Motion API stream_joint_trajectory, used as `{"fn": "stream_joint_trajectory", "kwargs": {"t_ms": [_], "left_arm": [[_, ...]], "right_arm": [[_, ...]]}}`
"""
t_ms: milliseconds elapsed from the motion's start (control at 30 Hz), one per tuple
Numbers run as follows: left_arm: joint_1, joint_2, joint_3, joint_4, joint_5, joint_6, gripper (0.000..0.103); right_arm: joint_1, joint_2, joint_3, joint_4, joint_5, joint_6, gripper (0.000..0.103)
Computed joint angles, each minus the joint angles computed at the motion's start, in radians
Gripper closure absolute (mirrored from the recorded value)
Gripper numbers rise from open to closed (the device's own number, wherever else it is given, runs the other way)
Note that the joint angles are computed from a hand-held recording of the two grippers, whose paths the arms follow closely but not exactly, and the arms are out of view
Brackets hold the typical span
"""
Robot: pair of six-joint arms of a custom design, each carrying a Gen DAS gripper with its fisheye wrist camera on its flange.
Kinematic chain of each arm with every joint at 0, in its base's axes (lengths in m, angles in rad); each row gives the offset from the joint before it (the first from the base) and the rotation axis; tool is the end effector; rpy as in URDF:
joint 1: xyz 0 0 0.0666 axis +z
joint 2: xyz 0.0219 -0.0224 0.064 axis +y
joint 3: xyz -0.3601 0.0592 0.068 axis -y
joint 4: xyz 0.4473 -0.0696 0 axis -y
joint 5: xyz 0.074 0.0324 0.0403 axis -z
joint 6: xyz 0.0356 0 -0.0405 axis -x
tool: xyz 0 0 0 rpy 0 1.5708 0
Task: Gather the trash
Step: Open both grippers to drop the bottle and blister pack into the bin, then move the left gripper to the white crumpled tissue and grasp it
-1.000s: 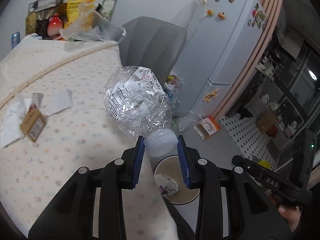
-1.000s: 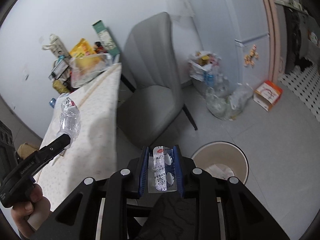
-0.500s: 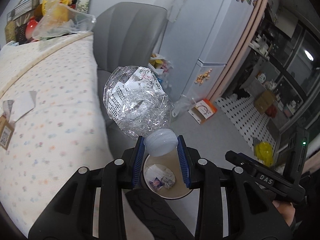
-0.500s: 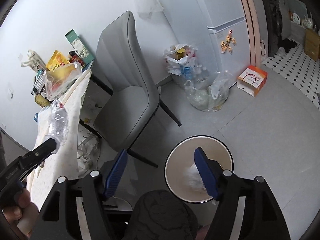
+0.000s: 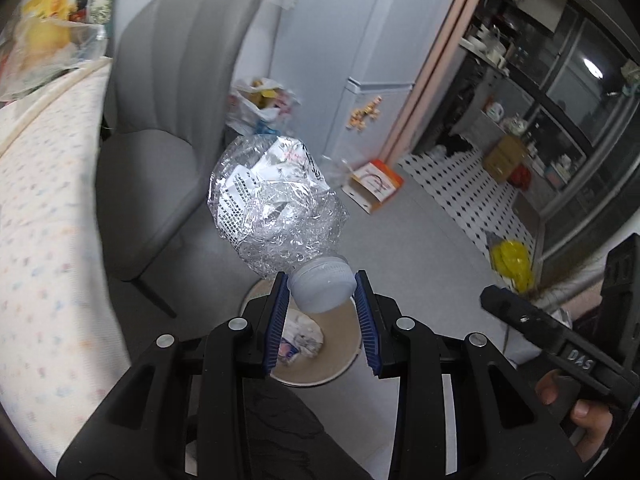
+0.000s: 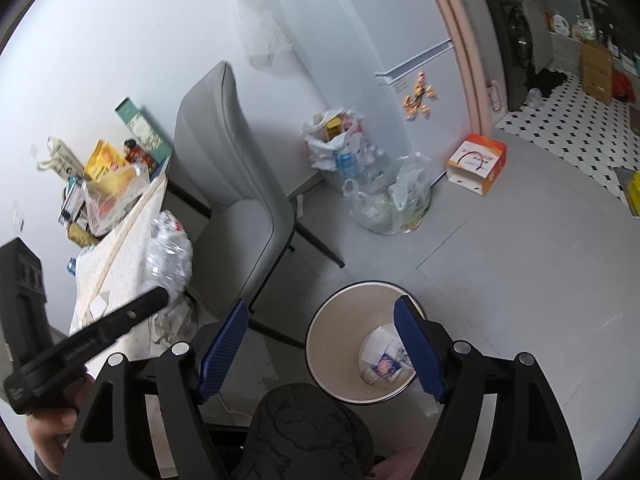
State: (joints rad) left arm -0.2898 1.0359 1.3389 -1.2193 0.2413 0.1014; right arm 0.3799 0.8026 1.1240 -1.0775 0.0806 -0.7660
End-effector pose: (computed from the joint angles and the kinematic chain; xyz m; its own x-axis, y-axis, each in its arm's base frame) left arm 0.3709 -0.1199 0.5223 -0.7986 0.1356 -0.5864 0.3378 0.9073 -0.2502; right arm 0.3026 0.1173 0.5029 -0.6777 0.4734 -0.5626 0.2145 0.8592 0.4645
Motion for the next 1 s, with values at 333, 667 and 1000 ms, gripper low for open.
{"fn": "stream_joint_trajectory", "kwargs": {"t_ms": [333, 667, 1000], "left_arm": [[0.031, -0.034, -0.002, 0.041, -0.022, 0.056, 0.007], [0.174, -0.099, 0.009, 0.029, -0.003, 0.038, 0.006], [0.387, -0.152, -0.002, 0.035, 0.097, -0.002, 0.006]], "right_arm": [[-0.001, -0.023, -0.001, -0.006, 0.001, -0.007, 0.028], [0.102, 0.031, 0.062, 0.038, 0.033, 0.007, 0.011], [0.217, 0.128, 0.161, 0.047, 0.075, 0.016, 0.008]]}}
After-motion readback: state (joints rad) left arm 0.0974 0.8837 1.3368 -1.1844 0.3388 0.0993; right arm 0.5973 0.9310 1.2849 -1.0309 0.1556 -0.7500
